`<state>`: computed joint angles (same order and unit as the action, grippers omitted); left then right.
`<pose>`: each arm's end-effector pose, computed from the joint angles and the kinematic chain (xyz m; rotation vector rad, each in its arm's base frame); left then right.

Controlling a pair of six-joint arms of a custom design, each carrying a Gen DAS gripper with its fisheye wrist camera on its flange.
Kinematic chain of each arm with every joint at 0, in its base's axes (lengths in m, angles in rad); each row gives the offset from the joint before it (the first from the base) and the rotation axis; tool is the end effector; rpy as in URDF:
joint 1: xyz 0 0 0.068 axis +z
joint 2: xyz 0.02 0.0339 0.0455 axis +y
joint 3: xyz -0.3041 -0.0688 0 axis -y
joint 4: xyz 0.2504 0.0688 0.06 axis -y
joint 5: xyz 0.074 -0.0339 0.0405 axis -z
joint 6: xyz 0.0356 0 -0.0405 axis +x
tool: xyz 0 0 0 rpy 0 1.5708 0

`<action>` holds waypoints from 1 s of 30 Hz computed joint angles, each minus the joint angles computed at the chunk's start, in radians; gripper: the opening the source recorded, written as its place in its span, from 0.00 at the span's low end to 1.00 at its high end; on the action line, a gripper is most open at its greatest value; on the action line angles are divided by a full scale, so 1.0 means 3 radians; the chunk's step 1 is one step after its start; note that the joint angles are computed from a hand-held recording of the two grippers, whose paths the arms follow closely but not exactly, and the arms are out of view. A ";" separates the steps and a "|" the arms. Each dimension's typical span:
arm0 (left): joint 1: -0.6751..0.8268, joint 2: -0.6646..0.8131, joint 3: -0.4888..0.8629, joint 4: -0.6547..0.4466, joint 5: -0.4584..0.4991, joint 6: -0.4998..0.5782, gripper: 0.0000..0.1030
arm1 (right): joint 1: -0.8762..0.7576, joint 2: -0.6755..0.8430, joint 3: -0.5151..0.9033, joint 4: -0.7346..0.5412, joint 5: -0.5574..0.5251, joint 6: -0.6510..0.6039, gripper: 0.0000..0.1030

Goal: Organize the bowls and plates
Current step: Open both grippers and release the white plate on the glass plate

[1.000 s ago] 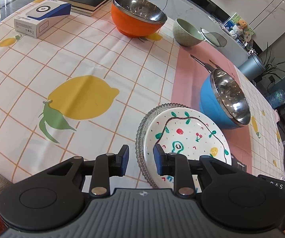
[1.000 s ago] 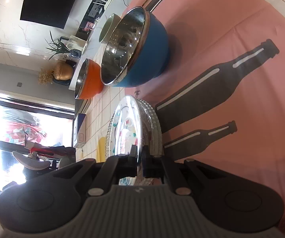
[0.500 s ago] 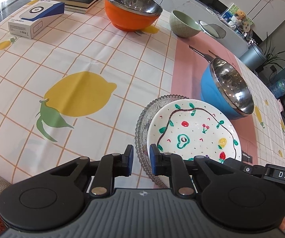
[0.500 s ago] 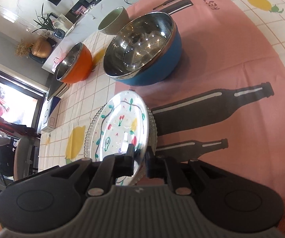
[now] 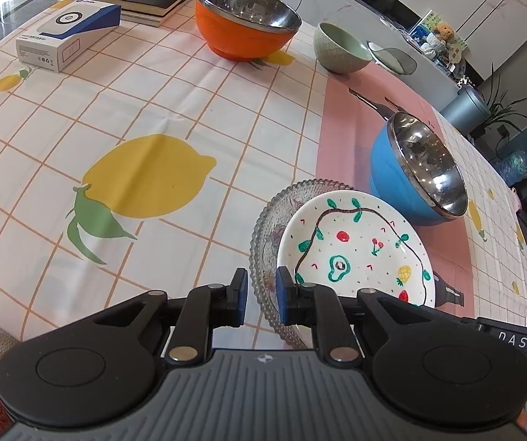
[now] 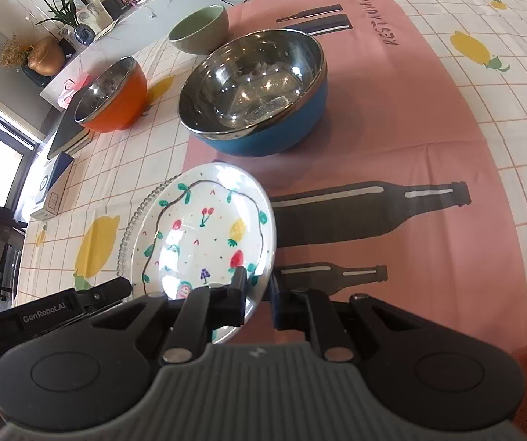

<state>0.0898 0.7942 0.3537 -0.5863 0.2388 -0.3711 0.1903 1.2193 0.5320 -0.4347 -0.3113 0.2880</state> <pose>0.1154 0.0019 0.1850 -0.5105 2.5576 -0.4115 0.1882 0.0474 0.1893 0.0356 2.7265 0.5628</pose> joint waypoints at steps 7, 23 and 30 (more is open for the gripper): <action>0.0135 -0.0045 -0.0014 -0.0005 0.0165 0.0046 0.16 | 0.0099 -0.0021 -0.0066 0.0117 0.0124 0.0022 0.13; 0.0265 -0.0115 -0.0041 0.0061 0.0240 0.0036 0.15 | -0.0225 -0.0186 -0.0409 0.0552 -0.0275 -0.0241 0.19; 0.0184 -0.0122 -0.0041 0.0037 0.0167 0.0034 0.14 | -0.0240 -0.0120 -0.0507 0.0762 -0.0421 -0.0118 0.06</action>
<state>0.1451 0.7576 0.3413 -0.5752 0.2891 -0.3610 0.1182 1.1834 0.3798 -0.2059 -0.4376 0.2525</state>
